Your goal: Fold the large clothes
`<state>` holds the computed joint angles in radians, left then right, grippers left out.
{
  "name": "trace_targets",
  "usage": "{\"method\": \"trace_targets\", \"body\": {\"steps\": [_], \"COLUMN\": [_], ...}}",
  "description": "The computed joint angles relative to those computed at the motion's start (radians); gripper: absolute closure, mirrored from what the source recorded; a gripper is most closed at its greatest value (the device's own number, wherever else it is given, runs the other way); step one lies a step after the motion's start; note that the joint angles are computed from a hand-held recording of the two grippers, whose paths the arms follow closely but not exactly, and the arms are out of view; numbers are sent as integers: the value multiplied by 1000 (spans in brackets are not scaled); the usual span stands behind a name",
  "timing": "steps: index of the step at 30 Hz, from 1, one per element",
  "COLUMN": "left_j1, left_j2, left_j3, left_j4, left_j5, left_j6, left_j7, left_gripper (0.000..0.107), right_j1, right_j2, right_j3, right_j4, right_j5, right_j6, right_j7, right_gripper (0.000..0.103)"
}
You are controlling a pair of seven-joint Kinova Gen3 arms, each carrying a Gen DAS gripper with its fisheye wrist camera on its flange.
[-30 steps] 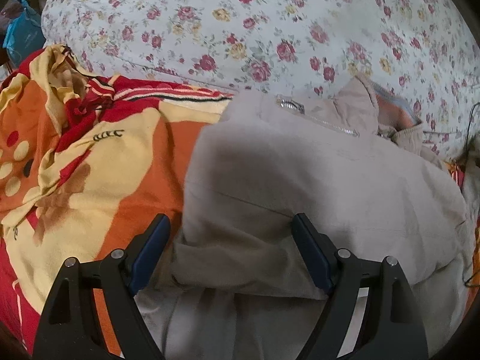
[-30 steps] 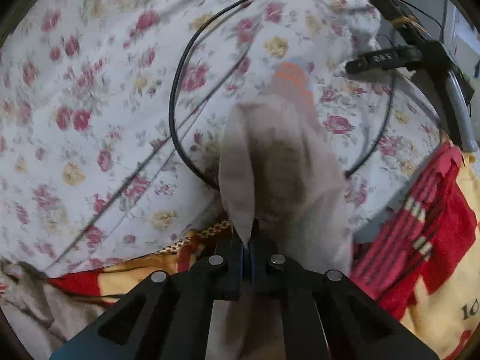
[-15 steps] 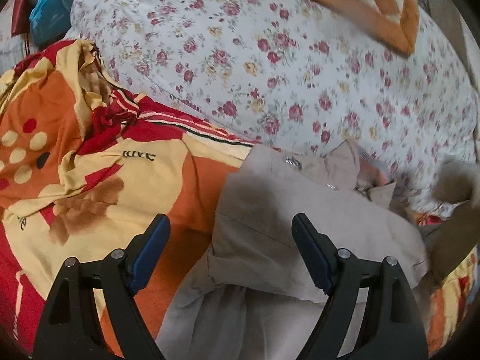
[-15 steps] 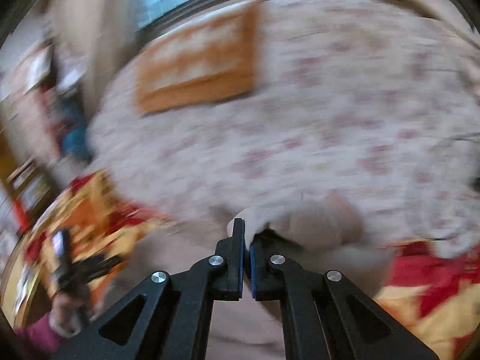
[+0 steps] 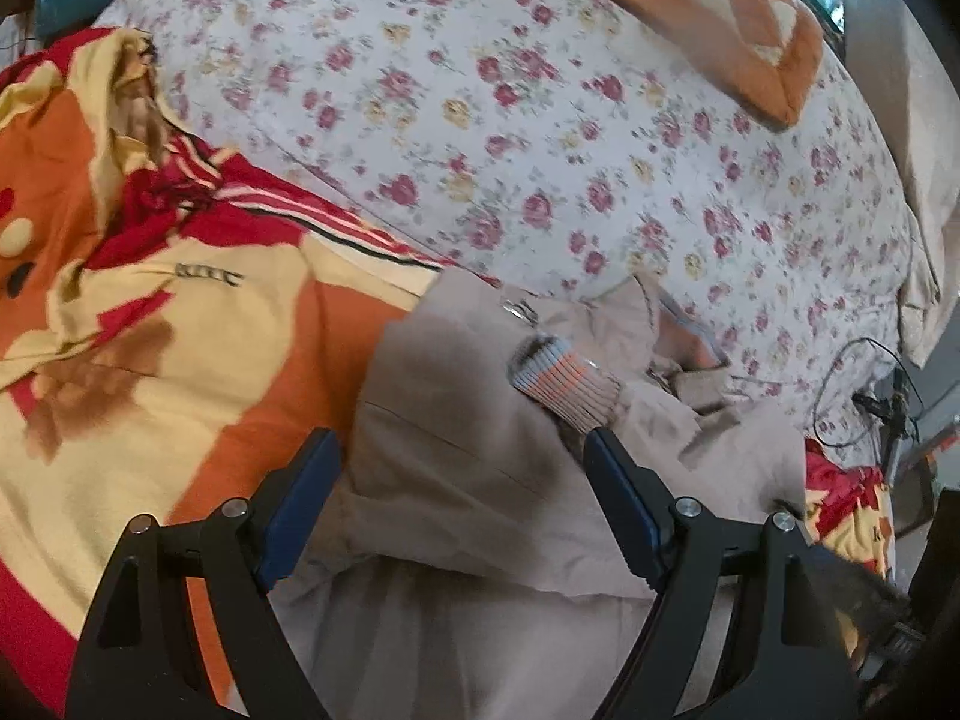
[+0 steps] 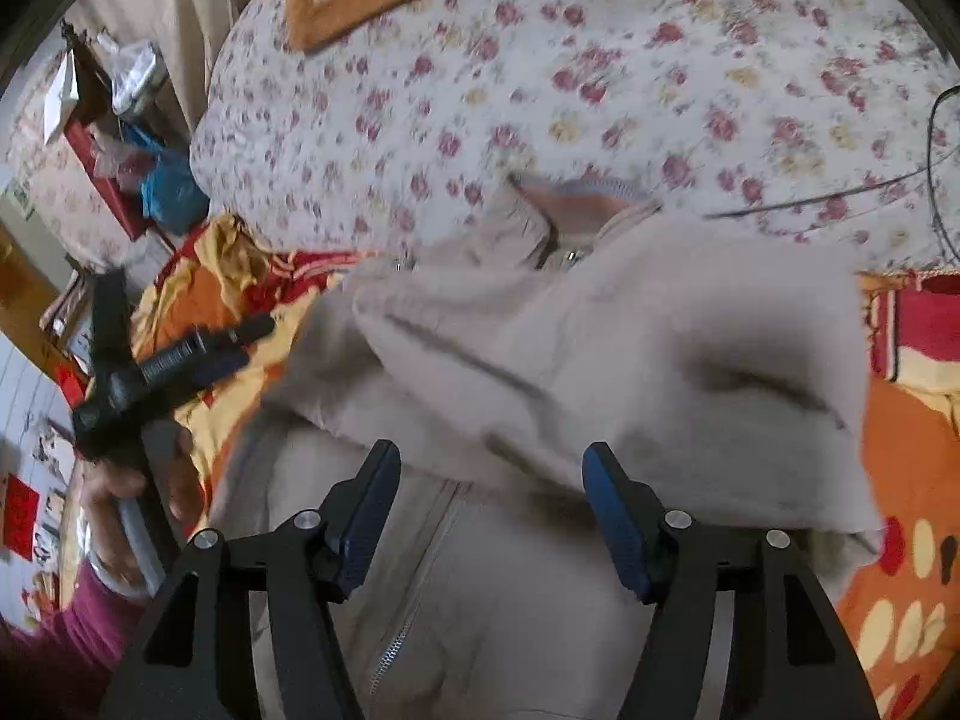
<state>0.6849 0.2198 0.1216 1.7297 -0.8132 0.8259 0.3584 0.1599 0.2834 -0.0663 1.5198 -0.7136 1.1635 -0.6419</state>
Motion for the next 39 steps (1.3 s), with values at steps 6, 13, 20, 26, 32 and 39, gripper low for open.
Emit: {"method": "trace_targets", "body": {"steps": [6, 13, 20, 26, 32, 39], "left_j1": [-37, -38, -119, 45, 78, -28], "left_j2": [25, 157, 201, 120, 72, 98], "left_j3": [-18, -68, -22, -140, -104, -45], "left_j4": [-9, -212, -307, -325, -298, -122], "left_j5": [71, 220, 365, 195, 85, 240], "left_j6": [-125, -81, -92, -40, 70, -46], "left_j7": [-2, -197, -397, -313, -261, -285], "left_gripper": [24, 24, 95, 95, 95, 91], "right_j1": [73, 75, 179, 72, 23, 58], "right_j2": [-80, -39, 36, -35, -24, 6], "right_j3": [-43, 72, 29, 41, 61, 70], "right_j4": [117, 111, -18, 89, 98, -9], "right_j5": [-20, -61, 74, 185, 211, 273], "right_j6": [-192, -325, -192, -293, -335, -93], "right_j7": [96, 36, -100, 57, -6, -32], "right_gripper": [33, 31, 31, 34, 98, 84]}}
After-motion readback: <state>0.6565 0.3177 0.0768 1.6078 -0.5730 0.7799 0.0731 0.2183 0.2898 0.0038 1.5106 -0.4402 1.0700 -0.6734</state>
